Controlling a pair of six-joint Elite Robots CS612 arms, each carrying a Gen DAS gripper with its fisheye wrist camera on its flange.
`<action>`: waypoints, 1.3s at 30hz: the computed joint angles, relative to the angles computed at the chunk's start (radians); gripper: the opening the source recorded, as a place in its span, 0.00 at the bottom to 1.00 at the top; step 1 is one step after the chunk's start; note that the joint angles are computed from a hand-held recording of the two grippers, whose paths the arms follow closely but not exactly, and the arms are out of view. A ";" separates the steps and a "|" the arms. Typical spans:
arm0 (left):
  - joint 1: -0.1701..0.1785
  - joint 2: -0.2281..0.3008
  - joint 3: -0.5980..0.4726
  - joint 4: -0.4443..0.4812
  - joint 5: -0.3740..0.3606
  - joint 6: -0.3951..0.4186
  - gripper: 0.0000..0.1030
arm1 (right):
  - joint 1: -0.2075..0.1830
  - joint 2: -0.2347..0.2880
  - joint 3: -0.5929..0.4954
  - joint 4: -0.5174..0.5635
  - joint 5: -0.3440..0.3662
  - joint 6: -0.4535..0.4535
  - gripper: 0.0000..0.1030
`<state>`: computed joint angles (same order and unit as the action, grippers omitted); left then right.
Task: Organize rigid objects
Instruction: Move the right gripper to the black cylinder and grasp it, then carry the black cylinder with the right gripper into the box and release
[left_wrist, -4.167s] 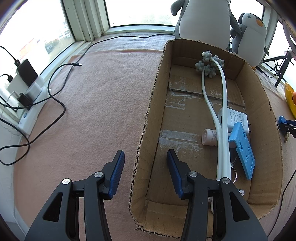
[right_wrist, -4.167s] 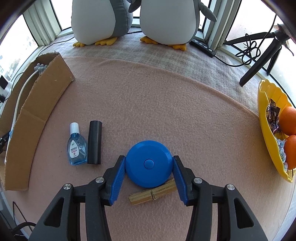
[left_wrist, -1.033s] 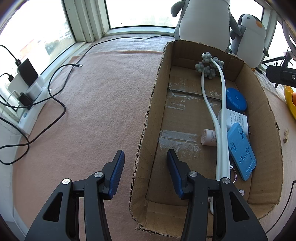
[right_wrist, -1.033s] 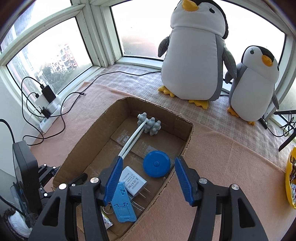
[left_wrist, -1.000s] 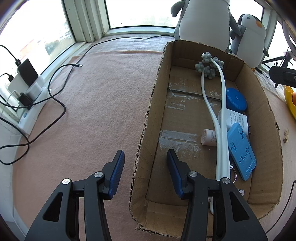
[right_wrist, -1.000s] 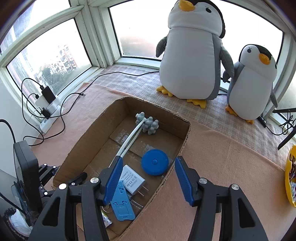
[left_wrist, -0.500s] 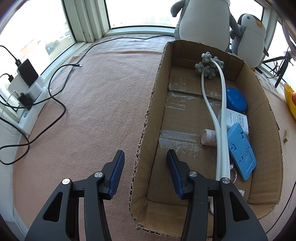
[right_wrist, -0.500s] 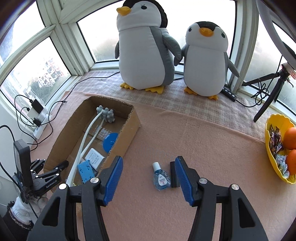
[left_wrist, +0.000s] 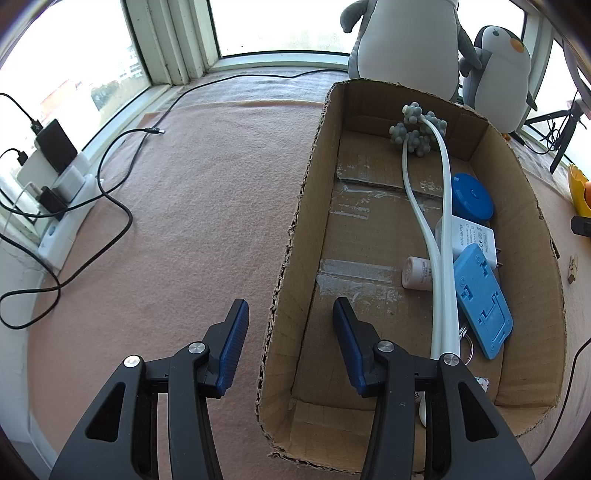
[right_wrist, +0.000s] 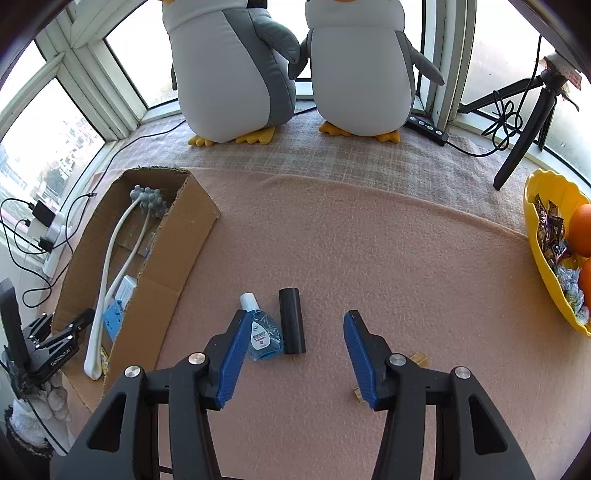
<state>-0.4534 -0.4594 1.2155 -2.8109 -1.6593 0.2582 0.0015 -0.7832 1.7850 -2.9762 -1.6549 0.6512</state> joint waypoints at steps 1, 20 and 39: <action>0.000 -0.001 0.002 -0.002 0.000 -0.001 0.45 | -0.002 0.004 -0.004 0.009 0.002 -0.004 0.42; 0.000 -0.001 0.003 -0.002 -0.001 -0.003 0.45 | -0.021 0.059 -0.074 0.115 0.036 -0.063 0.34; 0.000 -0.001 0.002 -0.001 -0.001 -0.004 0.45 | -0.003 0.060 -0.076 0.173 -0.019 -0.081 0.15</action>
<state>-0.4536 -0.4600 1.2179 -2.8122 -1.6606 0.2546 -0.0013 -0.7231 1.7094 -2.8031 -1.6738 0.5705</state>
